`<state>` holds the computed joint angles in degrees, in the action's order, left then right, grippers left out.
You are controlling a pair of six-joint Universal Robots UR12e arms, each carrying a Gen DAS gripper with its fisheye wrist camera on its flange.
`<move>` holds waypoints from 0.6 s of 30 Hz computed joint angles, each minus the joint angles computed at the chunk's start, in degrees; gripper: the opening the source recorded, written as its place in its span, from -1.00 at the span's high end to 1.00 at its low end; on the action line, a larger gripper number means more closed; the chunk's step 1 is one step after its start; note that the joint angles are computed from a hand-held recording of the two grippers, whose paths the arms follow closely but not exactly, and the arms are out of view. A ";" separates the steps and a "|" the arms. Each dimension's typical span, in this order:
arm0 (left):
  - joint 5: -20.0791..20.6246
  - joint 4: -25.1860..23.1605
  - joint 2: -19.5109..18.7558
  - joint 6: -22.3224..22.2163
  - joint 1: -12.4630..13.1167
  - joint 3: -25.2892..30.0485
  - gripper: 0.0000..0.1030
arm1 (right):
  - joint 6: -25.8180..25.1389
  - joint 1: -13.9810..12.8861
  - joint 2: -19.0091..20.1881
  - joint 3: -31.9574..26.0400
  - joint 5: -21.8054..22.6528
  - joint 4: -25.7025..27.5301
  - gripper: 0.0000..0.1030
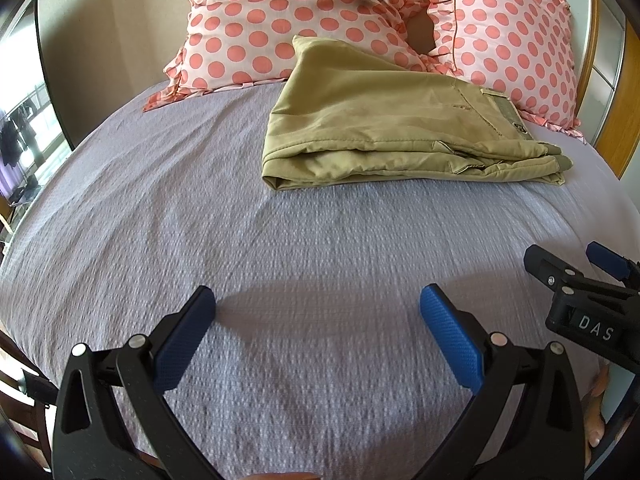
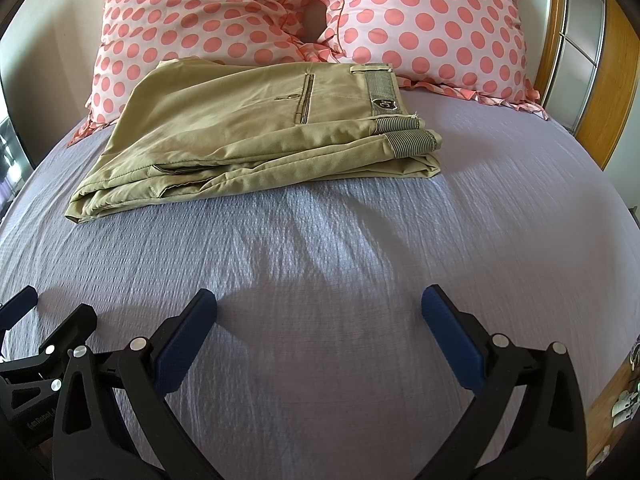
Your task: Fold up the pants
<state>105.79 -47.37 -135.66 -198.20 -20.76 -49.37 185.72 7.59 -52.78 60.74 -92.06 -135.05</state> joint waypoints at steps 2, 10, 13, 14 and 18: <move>-0.05 -0.41 -0.05 -0.09 0.02 0.20 -0.97 | -0.02 -0.01 0.00 -0.01 0.01 -0.01 -0.97; -0.06 -1.05 -0.21 -0.29 0.02 0.65 -0.97 | -0.06 -0.03 -0.01 0.00 0.03 0.01 -0.97; -0.06 -1.05 -0.21 -0.29 0.02 0.65 -0.97 | -0.09 -0.04 -0.01 0.00 0.06 0.02 -0.97; -0.04 -1.03 -0.21 -0.31 0.02 0.64 -0.97 | -0.10 -0.06 -0.05 0.07 0.07 -0.03 -0.97; -0.05 -1.07 -0.23 -0.33 0.02 0.69 -0.97 | -0.08 -0.02 -0.01 0.04 0.05 -0.06 -0.97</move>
<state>105.74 -48.45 -135.88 -198.53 -20.74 -48.68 185.64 7.56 -52.79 60.78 -92.02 -135.11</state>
